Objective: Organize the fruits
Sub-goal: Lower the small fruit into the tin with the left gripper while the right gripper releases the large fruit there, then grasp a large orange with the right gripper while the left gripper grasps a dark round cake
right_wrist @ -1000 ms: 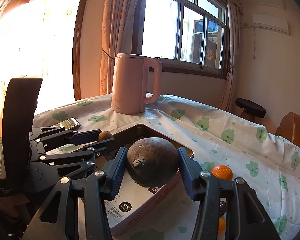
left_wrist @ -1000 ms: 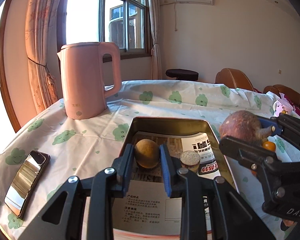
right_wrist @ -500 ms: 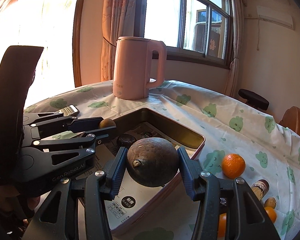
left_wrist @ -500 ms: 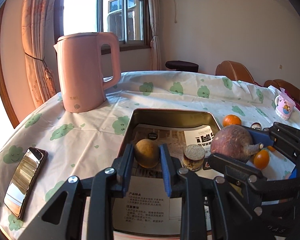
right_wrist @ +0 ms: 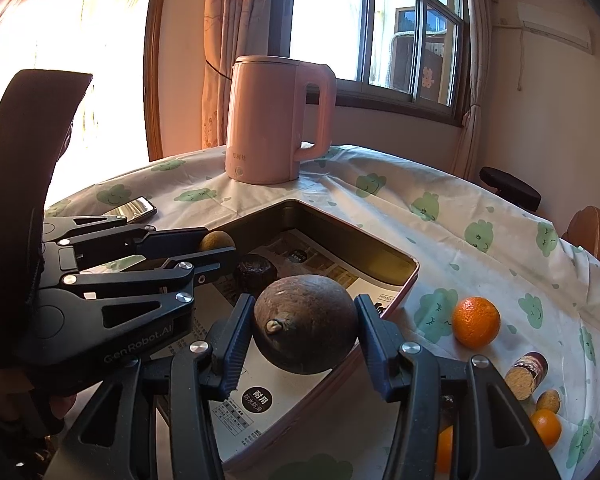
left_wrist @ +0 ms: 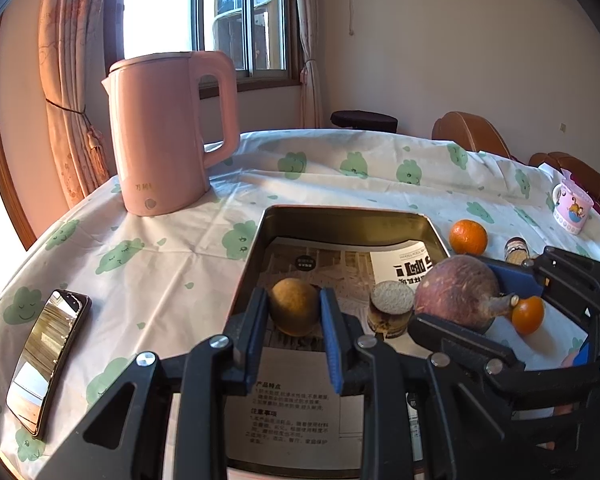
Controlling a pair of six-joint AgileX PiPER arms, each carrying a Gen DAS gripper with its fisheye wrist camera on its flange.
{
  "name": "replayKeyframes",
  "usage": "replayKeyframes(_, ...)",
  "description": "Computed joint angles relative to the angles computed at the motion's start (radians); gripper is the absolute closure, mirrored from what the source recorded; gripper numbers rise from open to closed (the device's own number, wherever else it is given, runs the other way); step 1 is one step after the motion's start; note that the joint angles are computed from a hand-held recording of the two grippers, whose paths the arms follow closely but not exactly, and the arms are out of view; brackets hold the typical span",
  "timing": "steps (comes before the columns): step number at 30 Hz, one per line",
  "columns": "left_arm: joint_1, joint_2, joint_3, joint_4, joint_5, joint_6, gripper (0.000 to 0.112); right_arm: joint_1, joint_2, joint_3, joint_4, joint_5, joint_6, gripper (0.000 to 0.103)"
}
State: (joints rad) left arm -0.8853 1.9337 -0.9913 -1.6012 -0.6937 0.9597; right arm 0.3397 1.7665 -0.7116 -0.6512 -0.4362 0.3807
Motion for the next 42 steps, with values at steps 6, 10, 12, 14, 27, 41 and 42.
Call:
replayKeyframes(6,0.009,0.011,-0.016,-0.035,0.007,0.034,0.084,-0.001,0.004,-0.007,-0.013,0.010,0.013,0.050)
replayKeyframes(10,0.017,0.014,-0.023,-0.054,0.023,0.054,0.084,0.000,0.016,-0.031,-0.064,0.040,0.072,0.050)
replayKeyframes(12,0.020,0.015,-0.027,-0.063,0.026,0.064,0.084,-0.003,0.019,-0.036,-0.089,0.044,0.097,0.050)
replayKeyframes(14,0.022,0.017,-0.031,-0.076,0.029,0.077,0.084,-0.005,0.022,-0.041,-0.118,0.048,0.124,0.050)
replayKeyframes(27,0.031,0.020,-0.040,-0.100,0.040,0.096,0.084,-0.017,0.036,-0.064,-0.228,0.045,0.214,0.050)
replayKeyframes(41,-0.055,-0.021,0.058,0.065,-0.143,-0.154,0.017,-0.063,-0.020,0.043,-0.053,-0.076,0.023,0.038)
replayKeyframes(42,-0.066,-0.021,0.063,0.073,-0.162,-0.166,0.016,-0.066,-0.032,0.063,0.007,-0.076,-0.046,0.038)
